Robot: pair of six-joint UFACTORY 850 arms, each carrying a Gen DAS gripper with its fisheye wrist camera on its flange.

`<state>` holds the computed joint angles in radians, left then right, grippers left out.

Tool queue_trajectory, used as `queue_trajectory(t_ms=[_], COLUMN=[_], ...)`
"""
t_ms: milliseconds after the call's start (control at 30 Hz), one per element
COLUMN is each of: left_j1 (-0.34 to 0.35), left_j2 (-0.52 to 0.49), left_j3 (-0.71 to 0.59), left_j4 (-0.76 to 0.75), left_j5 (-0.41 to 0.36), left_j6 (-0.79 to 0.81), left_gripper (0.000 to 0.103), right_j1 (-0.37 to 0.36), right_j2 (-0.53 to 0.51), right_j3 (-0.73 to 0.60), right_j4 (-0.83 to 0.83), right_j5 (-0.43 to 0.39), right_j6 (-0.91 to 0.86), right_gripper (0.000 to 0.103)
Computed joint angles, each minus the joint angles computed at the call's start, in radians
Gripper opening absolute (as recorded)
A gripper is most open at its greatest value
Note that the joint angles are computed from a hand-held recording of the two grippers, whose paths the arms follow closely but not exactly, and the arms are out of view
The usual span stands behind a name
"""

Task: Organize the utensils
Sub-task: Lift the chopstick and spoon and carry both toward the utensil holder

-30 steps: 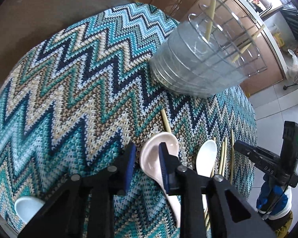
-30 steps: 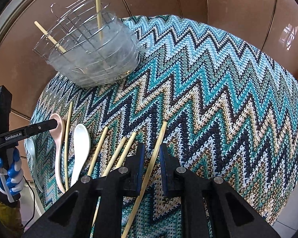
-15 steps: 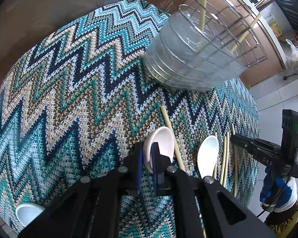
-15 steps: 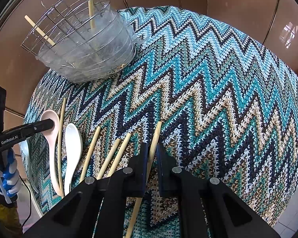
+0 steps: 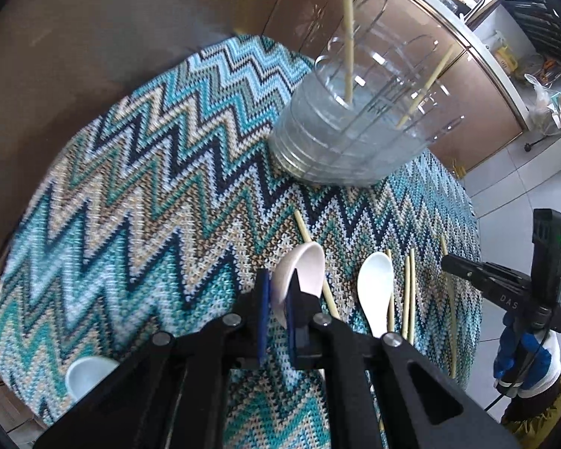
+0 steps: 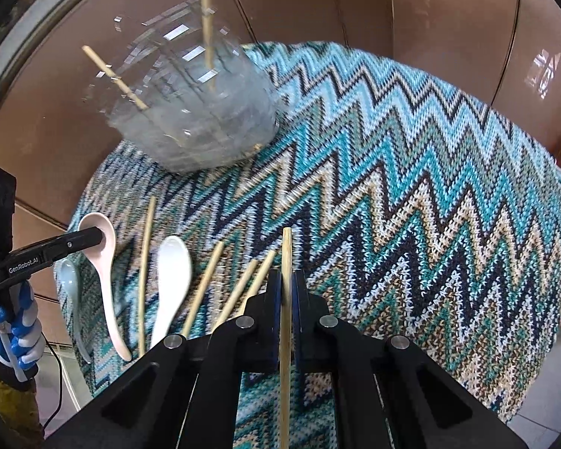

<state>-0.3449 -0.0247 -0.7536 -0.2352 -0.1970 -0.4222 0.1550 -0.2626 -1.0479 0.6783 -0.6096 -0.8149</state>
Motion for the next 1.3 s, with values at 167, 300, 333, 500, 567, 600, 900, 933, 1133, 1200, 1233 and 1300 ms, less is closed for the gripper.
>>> queue_trajectory(t_ms=[167,300,333,500,567,600,900,933,1133,1200,1233,1300], left_j1=[-0.025,-0.042,-0.048,-0.073,-0.086,-0.091,-0.147,-0.149,-0.183,-0.194,-0.202,-0.213], left_j2=[0.062,0.113,0.127,0.196,0.226,0.238,0.371,0.381,0.45,0.47,0.48,0.494], left_j3=[0.028,0.05,0.055,0.079,0.089,0.094,0.137,0.141,0.163,0.169,0.171,0.174], left_j4=[0.281,0.46,0.503,0.669,0.731,0.758,0.963,0.971,1.041,1.061,1.074,1.094], left_j5=[-0.001,-0.015,-0.021,-0.046,-0.061,-0.068,-0.154,-0.157,-0.21,-0.223,-0.232,-0.244], left_j6=[-0.295,-0.48,-0.525,-0.697,-0.761,-0.789,-1.001,-1.01,-1.085,-1.107,-1.121,-1.142], left_gripper=[0.007,0.007,0.007,0.007,0.007,0.007,0.007,0.007,0.007,0.007,0.007,0.007], right_j1=[-0.01,-0.019,-0.018,-0.03,-0.03,-0.036,-0.036,-0.036,-0.023,-0.021,-0.019,-0.02], right_j2=[0.072,0.138,0.154,0.23,0.249,0.267,0.382,0.395,0.448,0.468,0.475,0.491], right_j3=[0.041,0.078,0.086,0.114,0.119,0.128,0.177,0.181,0.202,0.207,0.21,0.214], right_j4=[0.058,0.095,0.1,0.113,0.12,0.123,0.157,0.159,0.179,0.18,0.181,0.181], right_j5=[-0.002,-0.01,-0.011,-0.032,-0.033,-0.039,-0.04,-0.042,-0.047,-0.051,-0.049,-0.052], right_j6=[-0.074,-0.122,-0.128,-0.145,-0.151,-0.156,-0.184,-0.186,-0.193,-0.188,-0.188,-0.187], right_gripper=[0.005,0.005,0.005,0.005,0.005,0.005,0.005,0.005,0.005,0.005,0.005,0.005])
